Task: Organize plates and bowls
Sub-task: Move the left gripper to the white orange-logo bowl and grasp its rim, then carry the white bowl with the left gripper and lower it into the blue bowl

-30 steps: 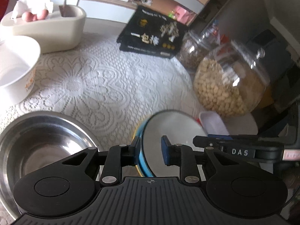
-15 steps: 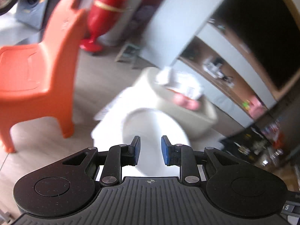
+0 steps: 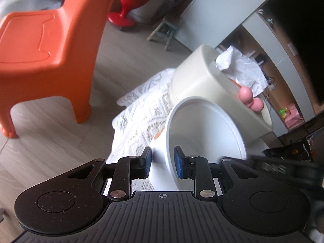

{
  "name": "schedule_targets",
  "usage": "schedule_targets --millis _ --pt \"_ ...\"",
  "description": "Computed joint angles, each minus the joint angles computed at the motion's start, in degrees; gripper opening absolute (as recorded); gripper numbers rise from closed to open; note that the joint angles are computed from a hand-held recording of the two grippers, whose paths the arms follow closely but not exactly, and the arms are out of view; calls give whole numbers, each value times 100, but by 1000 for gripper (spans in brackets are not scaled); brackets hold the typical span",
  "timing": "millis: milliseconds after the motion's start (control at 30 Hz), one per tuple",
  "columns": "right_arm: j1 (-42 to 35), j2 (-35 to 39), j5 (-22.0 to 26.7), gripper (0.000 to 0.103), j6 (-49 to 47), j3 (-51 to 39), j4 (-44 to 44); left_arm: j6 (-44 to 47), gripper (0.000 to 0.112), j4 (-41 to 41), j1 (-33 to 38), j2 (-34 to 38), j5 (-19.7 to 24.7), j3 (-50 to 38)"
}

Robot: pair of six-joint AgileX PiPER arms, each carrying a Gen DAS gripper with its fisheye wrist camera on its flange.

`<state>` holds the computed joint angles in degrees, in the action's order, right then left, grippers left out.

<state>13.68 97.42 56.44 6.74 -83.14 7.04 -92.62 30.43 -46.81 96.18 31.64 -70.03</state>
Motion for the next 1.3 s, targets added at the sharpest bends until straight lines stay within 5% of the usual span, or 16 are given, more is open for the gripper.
schedule_targets --millis 100,200,533,700,1000,1300 --pt "-67 374 148 33 -164 -181 305 145 27 -137 14 99 -6 -80" --pt "-33 297 37 28 -287 43 284 232 27 -140 -43 179 122 -229" --pt "-1242 -1040 179 28 -1280 1084 661 1152 28 -482 -685 544 239 -1205" --pt "-2619 -1639 513 30 -2299 1406 1021 1894 29 -766 -1184 1434 836 -2761" --pt "-4177 -1157 552 30 -3222 1564 1522 3301 29 -2038 -1358 3487 2467 -6050" --pt "-4181 -797 428 31 -3211 1554 1496 3662 29 -2261 -1265 3779 2496 -6271"
